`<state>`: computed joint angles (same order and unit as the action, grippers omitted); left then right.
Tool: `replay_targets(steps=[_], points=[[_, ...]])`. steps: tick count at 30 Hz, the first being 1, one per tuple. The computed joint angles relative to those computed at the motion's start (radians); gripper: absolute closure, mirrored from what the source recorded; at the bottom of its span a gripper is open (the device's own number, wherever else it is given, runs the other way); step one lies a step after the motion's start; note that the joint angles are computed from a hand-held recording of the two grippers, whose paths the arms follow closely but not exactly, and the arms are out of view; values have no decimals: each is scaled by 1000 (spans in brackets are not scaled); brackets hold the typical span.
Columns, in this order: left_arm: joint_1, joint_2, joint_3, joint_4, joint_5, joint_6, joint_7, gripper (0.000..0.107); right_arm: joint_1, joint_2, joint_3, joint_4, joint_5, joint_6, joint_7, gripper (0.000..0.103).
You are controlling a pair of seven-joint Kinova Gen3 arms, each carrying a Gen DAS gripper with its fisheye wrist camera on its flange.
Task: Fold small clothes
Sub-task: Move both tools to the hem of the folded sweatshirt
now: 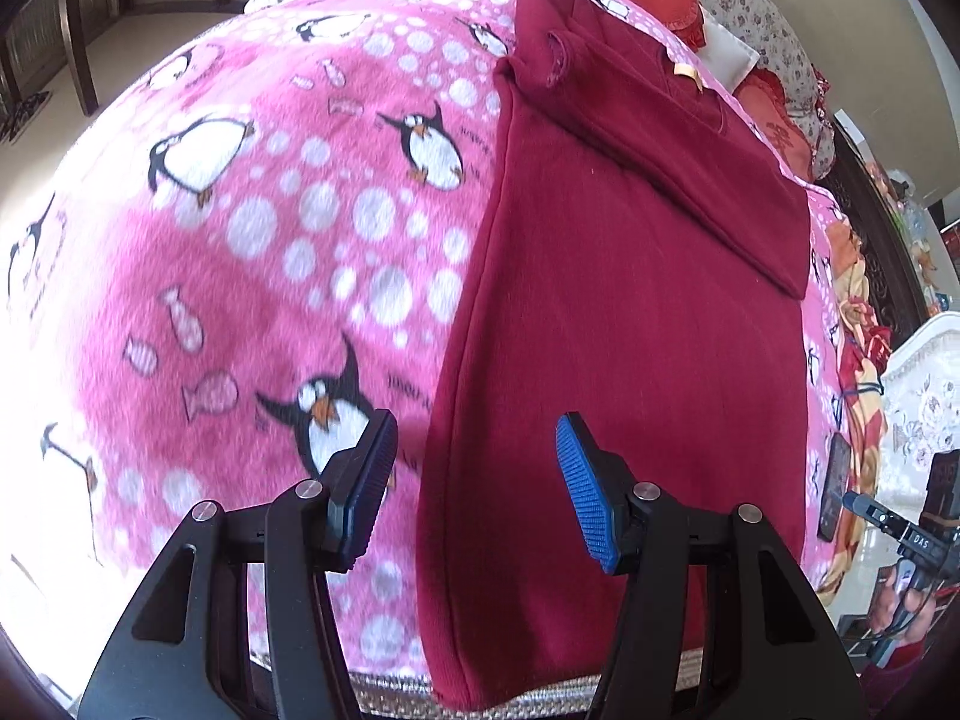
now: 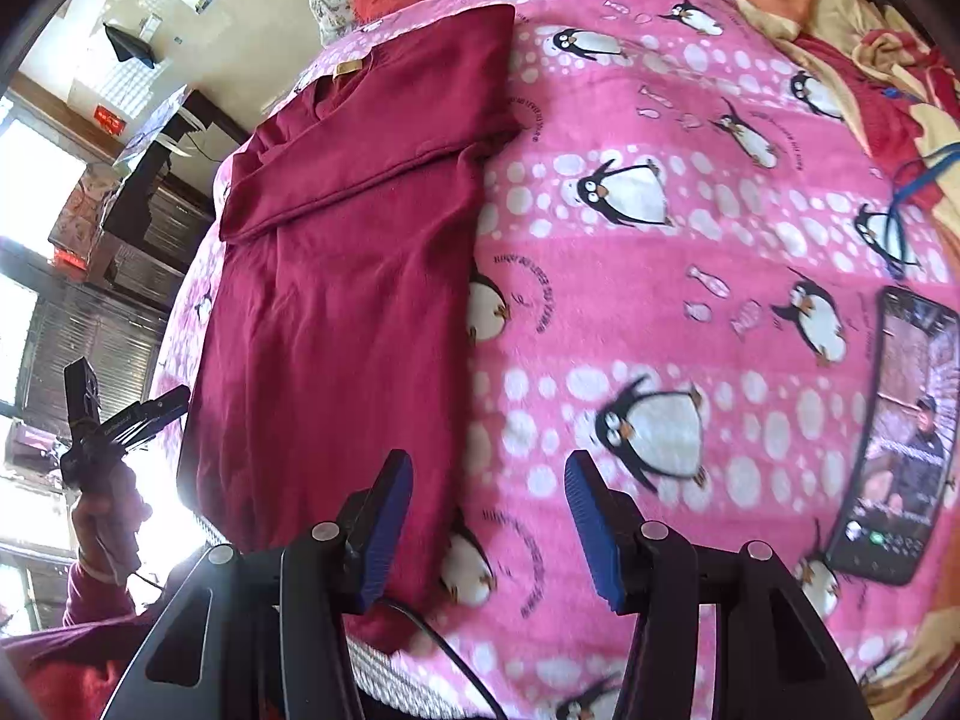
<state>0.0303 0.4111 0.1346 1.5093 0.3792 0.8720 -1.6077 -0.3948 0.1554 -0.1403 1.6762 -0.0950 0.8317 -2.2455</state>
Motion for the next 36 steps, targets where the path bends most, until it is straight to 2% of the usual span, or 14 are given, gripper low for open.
replay_targets(steps=[3,5,10,14,19,30,36], points=[[4,-18,-1,25,-7,-1,-5,52,-6,-31,-8,24,1,-5,1,48],[19,-35,-9,45,-25,-12,8,52,-7,-42,-15,62,-21,-53,2,44],[56,-70,-24,88,-82,-47,48,52,-13,-4,-33,117,-91,-163,22,43],[96,-91,-36,120,-153,-83,96,52,-51,42,-32,98,-57,-151,-6,43],[103,-102,-27,145,-175,-104,99,52,-64,54,-35,107,-65,-190,-3,43],[94,-114,-15,175,-152,-133,89,52,-81,58,-37,136,-51,-269,-35,41],[25,-120,16,200,-25,-109,-21,49,-59,56,-60,176,-110,-357,18,40]])
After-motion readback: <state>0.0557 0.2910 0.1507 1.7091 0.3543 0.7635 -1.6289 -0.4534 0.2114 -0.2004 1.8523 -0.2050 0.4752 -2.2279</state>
